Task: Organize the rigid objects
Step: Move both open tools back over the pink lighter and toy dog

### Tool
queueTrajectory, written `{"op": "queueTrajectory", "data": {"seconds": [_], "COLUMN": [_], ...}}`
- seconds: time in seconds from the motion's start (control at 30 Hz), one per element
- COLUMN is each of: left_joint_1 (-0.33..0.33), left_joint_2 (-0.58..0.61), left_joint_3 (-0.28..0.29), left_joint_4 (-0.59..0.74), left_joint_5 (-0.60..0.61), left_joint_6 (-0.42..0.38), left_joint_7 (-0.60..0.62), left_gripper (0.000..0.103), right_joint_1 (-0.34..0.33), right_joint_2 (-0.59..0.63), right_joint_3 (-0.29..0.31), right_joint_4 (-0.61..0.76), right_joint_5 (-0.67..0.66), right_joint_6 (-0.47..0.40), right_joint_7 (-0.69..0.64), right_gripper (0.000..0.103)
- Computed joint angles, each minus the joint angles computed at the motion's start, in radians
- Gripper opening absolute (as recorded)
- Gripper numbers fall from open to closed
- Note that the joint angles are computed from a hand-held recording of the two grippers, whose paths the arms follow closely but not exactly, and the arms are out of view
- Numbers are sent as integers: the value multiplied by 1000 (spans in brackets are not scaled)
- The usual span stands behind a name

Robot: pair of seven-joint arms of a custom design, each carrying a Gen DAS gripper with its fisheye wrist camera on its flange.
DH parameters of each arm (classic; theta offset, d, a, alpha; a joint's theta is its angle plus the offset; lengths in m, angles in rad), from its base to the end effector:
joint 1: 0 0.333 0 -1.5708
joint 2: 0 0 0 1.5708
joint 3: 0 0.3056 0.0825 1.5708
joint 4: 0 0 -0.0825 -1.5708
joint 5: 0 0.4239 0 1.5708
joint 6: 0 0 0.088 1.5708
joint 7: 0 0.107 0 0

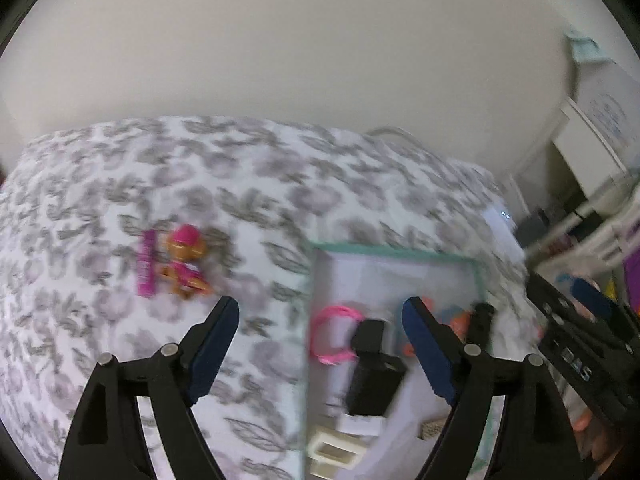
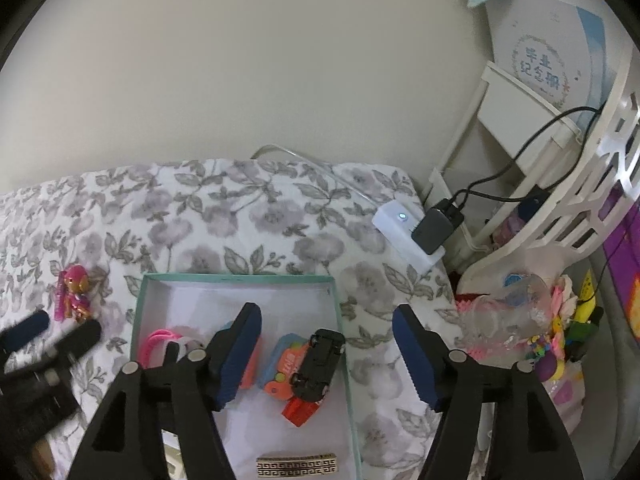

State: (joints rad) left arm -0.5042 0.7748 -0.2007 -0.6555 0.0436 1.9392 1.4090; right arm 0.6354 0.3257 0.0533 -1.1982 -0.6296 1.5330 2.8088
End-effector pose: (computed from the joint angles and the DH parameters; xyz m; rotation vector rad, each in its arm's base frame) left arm 0.6670 -0.4565 0.5894 -1.5550 2.4906 -0.7750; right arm 0.5730 0.3789 0.6125 -1.3746 2.5434 -0.8968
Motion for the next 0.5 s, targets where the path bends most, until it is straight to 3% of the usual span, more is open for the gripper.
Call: {"op": "queueTrajectory", "data": {"seconds": [0.07, 0.3, 0.43, 0.5], "left_joint_1": [1, 39, 61, 74], "left_joint_2": [5, -20, -38, -38], "left_joint_3": [21, 57, 71, 75], "left_joint_4": [10, -36, -73, -78], "left_joint_5": [21, 73, 100, 109], "left_joint_6": [5, 51, 74, 73], "left_joint_7": [-29, -111, -173, -197], "left_gripper": [87, 92, 94, 95], "right_joint_1": [-1, 7, 30, 32], "right_joint_2": [16, 86, 118, 125], "right_joint_3": [1, -9, -31, -37], "right_joint_4": [15, 89, 126, 127], "right_joint_5": [-1, 30, 21, 25], "right_joint_6": [16, 108, 153, 187], "right_joint_7": [-13, -72, -70, -65], "right_gripper": [83, 85, 99, 100]}}
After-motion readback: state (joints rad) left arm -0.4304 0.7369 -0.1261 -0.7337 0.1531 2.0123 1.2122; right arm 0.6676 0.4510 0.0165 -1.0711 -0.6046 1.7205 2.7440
